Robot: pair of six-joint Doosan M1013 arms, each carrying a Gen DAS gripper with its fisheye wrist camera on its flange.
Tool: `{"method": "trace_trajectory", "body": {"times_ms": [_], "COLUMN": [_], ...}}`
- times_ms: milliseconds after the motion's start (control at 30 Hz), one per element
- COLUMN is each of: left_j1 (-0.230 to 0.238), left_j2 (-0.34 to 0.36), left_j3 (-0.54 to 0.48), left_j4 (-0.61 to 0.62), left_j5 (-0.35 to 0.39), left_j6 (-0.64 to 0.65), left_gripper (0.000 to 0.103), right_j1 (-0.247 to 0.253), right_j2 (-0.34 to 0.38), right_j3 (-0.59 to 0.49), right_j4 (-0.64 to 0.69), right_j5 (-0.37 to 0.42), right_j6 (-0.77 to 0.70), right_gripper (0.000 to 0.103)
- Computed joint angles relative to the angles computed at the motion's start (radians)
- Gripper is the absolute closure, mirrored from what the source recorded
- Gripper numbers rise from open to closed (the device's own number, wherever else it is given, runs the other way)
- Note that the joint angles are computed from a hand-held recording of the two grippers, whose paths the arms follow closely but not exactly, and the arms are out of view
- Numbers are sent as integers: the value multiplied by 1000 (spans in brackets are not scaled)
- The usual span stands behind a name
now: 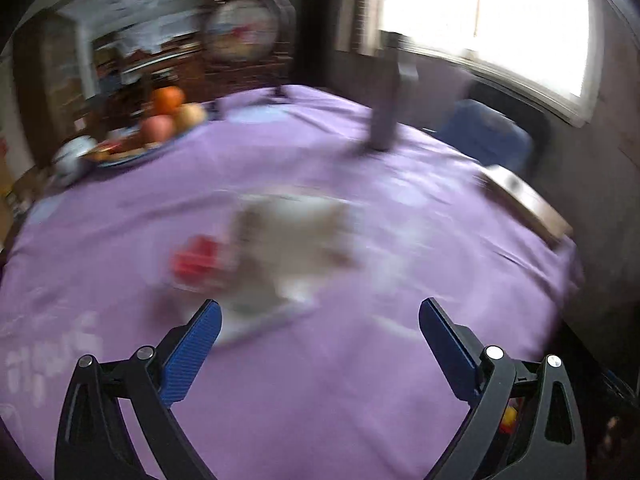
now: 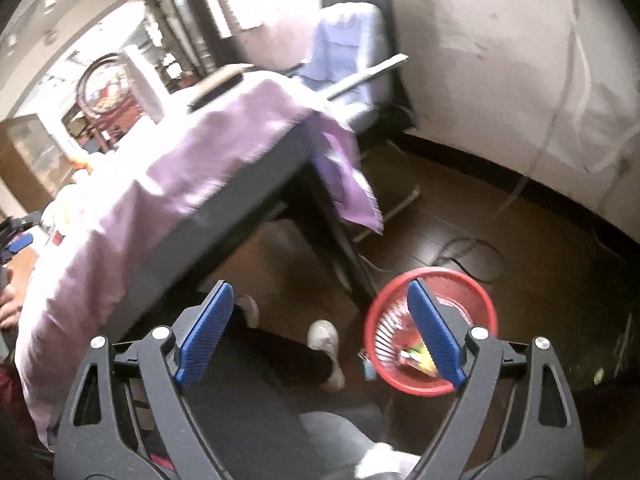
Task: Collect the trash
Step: 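Move both open tools back over the table items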
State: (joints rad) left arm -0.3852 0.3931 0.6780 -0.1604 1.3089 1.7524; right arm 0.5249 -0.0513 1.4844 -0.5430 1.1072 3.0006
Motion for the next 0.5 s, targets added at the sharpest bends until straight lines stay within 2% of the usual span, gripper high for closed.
{"method": "trace_trajectory", "body": {"times_ms": [67, 233, 300, 333, 367, 467, 500], "left_j1": [26, 68, 70, 69, 70, 71, 73], "left_j2": [60, 245, 328, 353, 356, 325, 327], "left_j3": [-97, -403, -551, -593, -593, -502, -498], "left_j4": [22, 9, -3, -9, -12, -4, 0], "left_j5": [52, 266, 362, 386, 392, 335, 337], "left_j6": [-31, -73, -66, -59, -44, -18, -16], "left_gripper": [6, 6, 6, 6, 6, 6, 6], "right_j1": [0, 8, 9, 9, 10, 14, 14], "right_j2": [33, 108, 136, 149, 162, 203, 223], "right_j3": [-51, -168, -212, -233, -255, -325, -357], "right_j4": [2, 15, 21, 26, 32, 49, 63], "right_j5": [-16, -55, -72, -80, -87, -96, -97], "right_j6": [-50, -169, -214, -236, -261, -337, -374], "right_gripper": [16, 15, 14, 14, 13, 12, 12]}}
